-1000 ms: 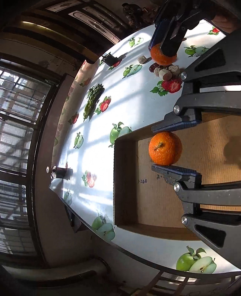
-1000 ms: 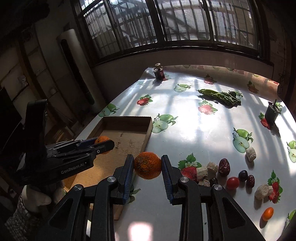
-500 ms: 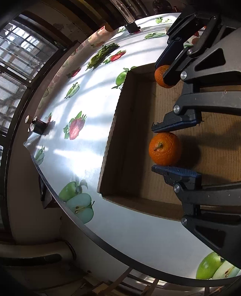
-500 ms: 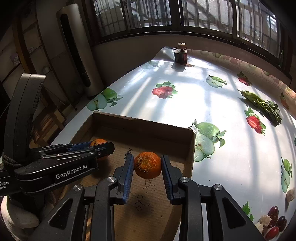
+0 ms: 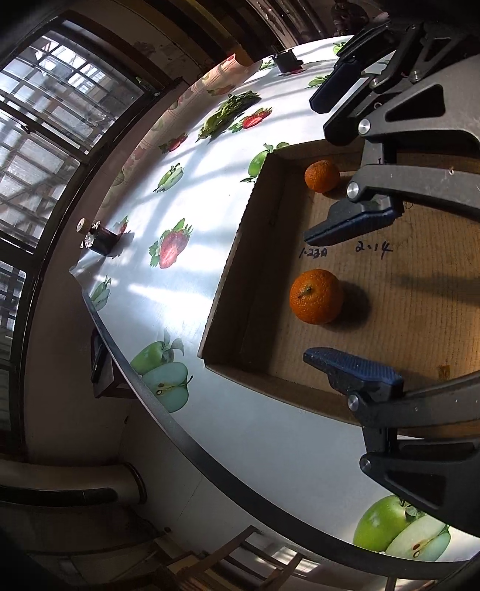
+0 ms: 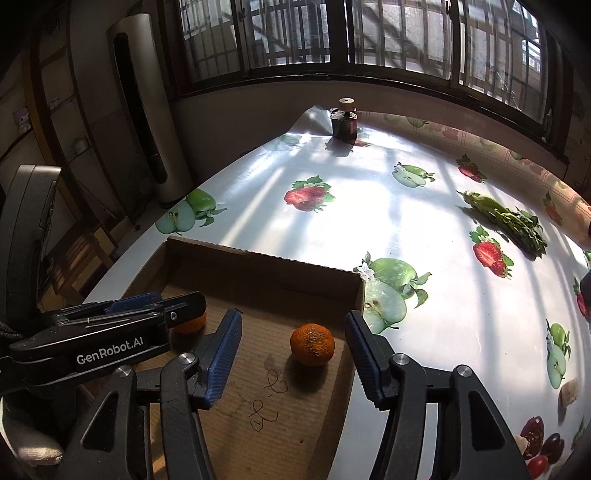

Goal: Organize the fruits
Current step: 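Carry both oranges into the cardboard tray and open both tools, then swing both open tools back over the remaining fruit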

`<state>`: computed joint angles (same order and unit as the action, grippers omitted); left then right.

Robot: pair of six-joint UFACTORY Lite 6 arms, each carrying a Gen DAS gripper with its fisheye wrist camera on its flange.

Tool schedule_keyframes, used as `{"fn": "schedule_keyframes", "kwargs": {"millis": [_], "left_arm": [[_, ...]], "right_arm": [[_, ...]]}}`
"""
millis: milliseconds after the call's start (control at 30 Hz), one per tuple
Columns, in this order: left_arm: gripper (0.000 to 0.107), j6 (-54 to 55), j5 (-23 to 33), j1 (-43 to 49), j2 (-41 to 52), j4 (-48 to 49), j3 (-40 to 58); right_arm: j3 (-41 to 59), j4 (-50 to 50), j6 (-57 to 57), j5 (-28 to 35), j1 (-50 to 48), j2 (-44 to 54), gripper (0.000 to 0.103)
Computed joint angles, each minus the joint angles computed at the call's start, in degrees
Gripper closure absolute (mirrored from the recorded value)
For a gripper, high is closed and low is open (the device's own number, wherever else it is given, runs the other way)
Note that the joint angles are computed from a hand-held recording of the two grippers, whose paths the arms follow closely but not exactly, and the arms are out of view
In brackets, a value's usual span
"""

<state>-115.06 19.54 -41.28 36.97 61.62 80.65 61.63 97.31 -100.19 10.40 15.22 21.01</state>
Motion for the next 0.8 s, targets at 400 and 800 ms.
{"fn": "schedule_keyframes", "kwargs": {"millis": [400, 800], "left_arm": [[0.049, -27.5, 14.8, -15.6, -21.6, 21.7, -16.6], [0.048, -10.7, 30.4, -33.6, -32.3, 14.8, -5.6]], "right_arm": [[-15.7, -32.5, 38.2, 63.0, -42.5, -26.5, 0.033], [15.4, -43.7, 40.2, 97.9, -87.5, -23.9, 0.025]]}}
